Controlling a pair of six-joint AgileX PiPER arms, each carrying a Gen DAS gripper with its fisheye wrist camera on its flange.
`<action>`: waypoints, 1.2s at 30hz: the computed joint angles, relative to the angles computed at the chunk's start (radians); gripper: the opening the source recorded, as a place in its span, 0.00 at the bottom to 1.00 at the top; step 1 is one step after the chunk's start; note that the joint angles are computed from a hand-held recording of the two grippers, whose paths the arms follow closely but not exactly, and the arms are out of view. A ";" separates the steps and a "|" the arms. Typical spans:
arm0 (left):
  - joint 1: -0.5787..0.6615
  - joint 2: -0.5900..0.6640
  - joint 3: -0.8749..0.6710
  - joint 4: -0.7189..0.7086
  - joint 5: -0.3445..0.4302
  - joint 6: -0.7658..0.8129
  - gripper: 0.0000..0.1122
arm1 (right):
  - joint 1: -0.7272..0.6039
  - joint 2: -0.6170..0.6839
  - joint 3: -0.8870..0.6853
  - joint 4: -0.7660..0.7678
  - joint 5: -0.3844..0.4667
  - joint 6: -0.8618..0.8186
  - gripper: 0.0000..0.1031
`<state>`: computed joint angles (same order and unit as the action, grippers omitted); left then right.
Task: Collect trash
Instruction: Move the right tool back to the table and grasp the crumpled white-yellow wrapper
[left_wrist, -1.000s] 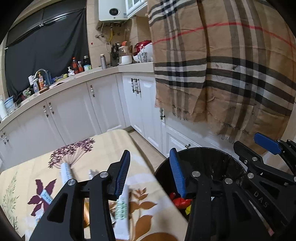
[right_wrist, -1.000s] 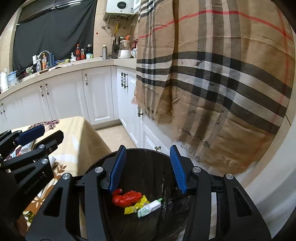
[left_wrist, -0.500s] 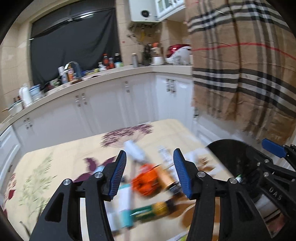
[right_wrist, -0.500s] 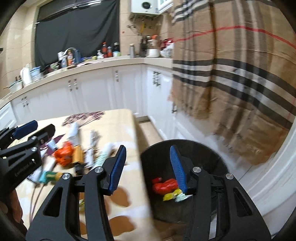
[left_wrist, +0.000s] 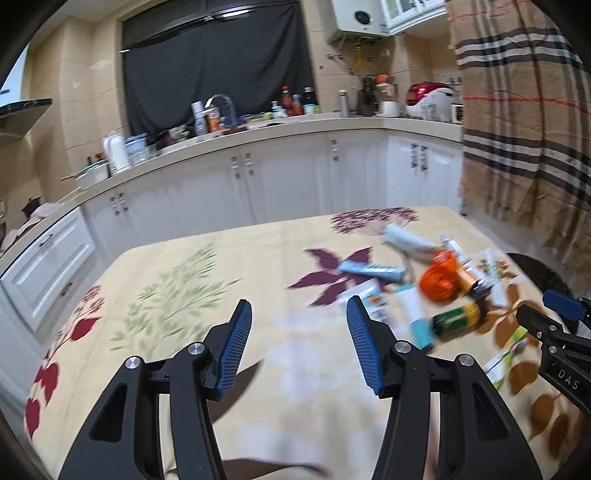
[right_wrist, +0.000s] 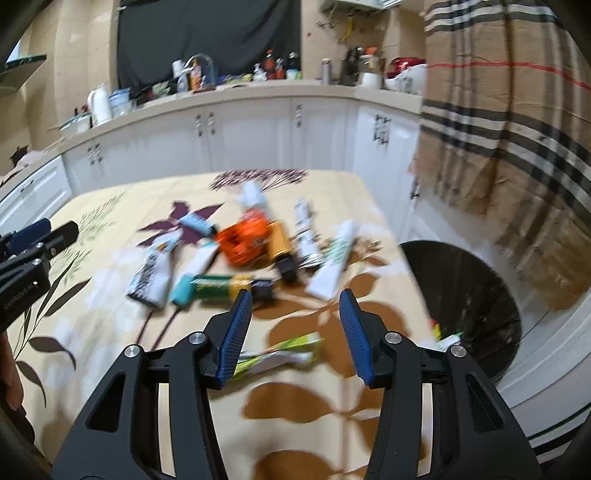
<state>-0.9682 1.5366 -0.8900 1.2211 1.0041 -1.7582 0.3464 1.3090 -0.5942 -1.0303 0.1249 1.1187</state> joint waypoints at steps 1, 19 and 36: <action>0.000 -0.013 0.019 -0.002 0.005 -0.007 0.47 | 0.035 0.008 -0.003 -0.038 0.026 0.047 0.46; 0.036 -0.146 0.212 0.004 -0.059 -0.105 0.48 | 0.178 0.034 0.065 -0.185 0.213 0.242 0.49; 0.055 -0.101 0.183 0.005 -0.113 -0.103 0.48 | 0.090 0.073 0.028 0.153 0.067 -0.147 0.20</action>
<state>-0.9134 1.4361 -0.7074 1.2256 0.8909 -1.8612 0.4361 1.3823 -0.5662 -0.8772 0.1916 0.9716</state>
